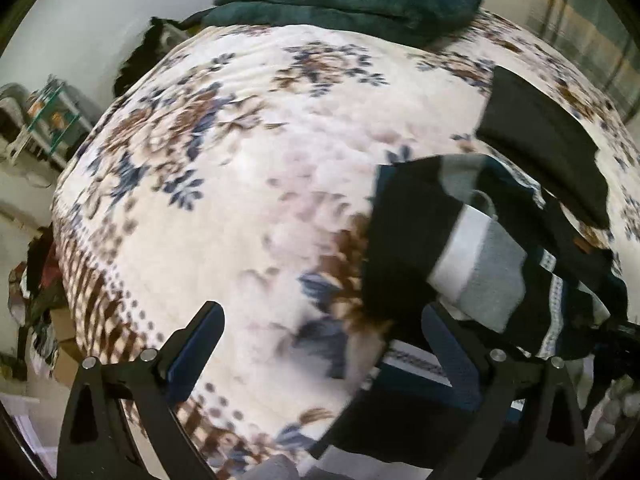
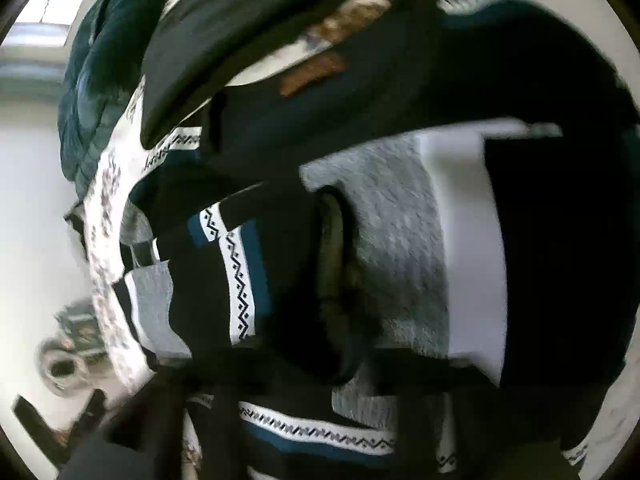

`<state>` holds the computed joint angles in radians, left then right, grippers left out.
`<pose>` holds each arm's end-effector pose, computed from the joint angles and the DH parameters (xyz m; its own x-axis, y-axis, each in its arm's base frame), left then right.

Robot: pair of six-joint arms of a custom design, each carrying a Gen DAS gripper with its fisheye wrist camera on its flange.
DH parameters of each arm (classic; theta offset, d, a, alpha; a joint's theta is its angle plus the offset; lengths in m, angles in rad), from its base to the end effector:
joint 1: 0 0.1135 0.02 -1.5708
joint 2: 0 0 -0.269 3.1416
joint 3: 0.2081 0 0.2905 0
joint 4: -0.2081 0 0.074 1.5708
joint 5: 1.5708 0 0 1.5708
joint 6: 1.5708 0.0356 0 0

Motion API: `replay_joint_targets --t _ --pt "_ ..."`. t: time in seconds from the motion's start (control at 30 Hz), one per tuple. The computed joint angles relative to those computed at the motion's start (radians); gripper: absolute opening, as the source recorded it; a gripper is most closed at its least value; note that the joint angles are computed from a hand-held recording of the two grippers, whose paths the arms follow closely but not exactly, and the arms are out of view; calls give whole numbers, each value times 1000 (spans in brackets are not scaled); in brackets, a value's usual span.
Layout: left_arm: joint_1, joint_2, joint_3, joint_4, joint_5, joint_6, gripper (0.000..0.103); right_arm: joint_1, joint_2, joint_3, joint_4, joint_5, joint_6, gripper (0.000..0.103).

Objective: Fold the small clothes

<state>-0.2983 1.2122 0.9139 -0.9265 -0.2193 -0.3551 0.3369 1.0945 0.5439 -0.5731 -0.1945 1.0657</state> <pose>0.2429 -0.0666 0.2369 -0.9183 -0.0727 -0.3891 -0.1098 0.9912 0.0740 0.2029 0.0784 0.1568 -0.7646 0.6420 -0.0567 0.5497 0.6956 0.4627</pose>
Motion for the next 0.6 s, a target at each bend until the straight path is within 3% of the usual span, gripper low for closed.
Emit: replay_joint_targets --t 0.07,0.17,0.3,0.4,0.47,0.53,0.6 --pt "4 6 17 2 -9 -8 101 3 -94 25 -93 62 11 16" --pt "-2 38 51 21 -10 -12 101 -68 -279 68 -338 118 3 16" --pt "-48 141 94 80 2 -13 101 -299 -386 89 -581 113 -176 16" --pt "-97 266 150 108 5 -8 101 -503 -367 53 -637 82 -354 17" --pt "-132 341 187 129 4 0 101 -628 -282 46 -650 37 -474 24" --pt "-176 412 230 141 -22 16 101 -628 -291 65 -666 79 -472 26" --pt "-205 448 261 141 -46 33 101 -552 -330 100 -688 135 -412 38"
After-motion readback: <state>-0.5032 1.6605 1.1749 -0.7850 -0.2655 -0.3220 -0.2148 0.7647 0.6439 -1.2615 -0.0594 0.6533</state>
